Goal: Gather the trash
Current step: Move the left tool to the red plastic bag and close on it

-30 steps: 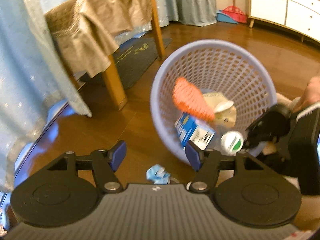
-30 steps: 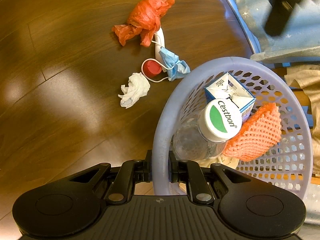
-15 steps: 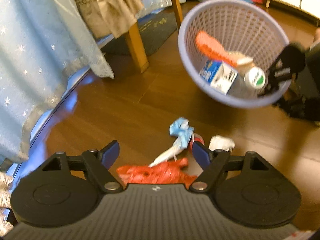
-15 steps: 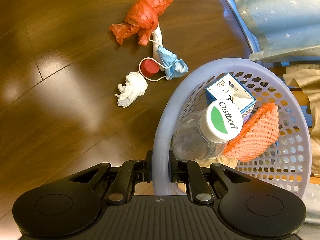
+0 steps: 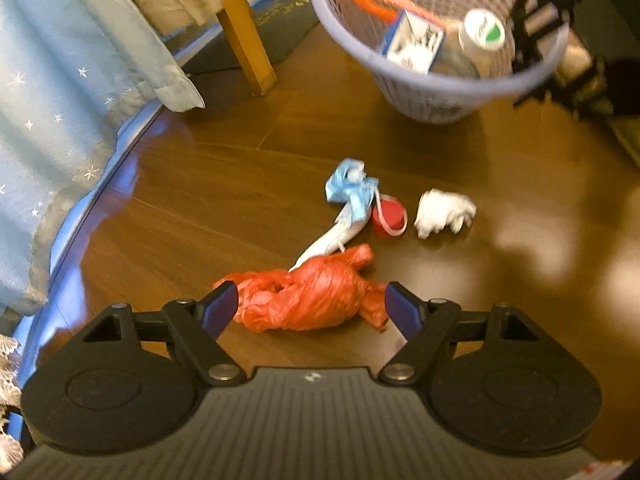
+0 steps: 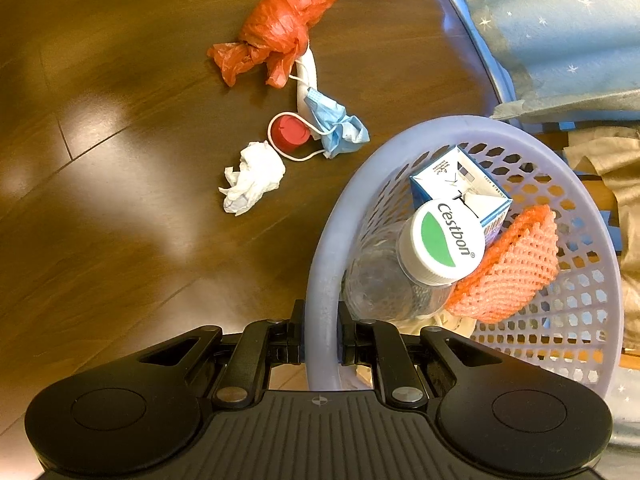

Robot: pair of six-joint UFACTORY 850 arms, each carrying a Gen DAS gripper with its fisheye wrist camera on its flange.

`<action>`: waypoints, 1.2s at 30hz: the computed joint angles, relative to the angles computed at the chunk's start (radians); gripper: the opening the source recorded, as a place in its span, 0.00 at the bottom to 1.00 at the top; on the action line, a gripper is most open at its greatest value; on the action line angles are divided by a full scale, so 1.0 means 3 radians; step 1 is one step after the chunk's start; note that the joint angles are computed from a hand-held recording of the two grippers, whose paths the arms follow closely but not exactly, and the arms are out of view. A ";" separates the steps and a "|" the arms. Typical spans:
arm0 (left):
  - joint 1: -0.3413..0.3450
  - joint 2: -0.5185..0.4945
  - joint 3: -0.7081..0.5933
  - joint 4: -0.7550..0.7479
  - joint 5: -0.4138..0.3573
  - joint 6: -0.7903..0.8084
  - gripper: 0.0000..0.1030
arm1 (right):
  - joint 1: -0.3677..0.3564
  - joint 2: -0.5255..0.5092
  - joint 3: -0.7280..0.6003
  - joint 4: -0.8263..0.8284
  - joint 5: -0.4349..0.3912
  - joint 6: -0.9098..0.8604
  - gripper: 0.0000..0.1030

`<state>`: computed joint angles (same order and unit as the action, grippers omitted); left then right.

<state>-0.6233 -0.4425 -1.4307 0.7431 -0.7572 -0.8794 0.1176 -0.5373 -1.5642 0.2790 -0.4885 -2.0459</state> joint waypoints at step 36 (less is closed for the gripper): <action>0.0248 -0.0415 0.0009 -0.0265 0.0334 0.1438 0.55 | 0.0085 -0.0012 0.0046 -0.0195 0.0149 0.0137 0.10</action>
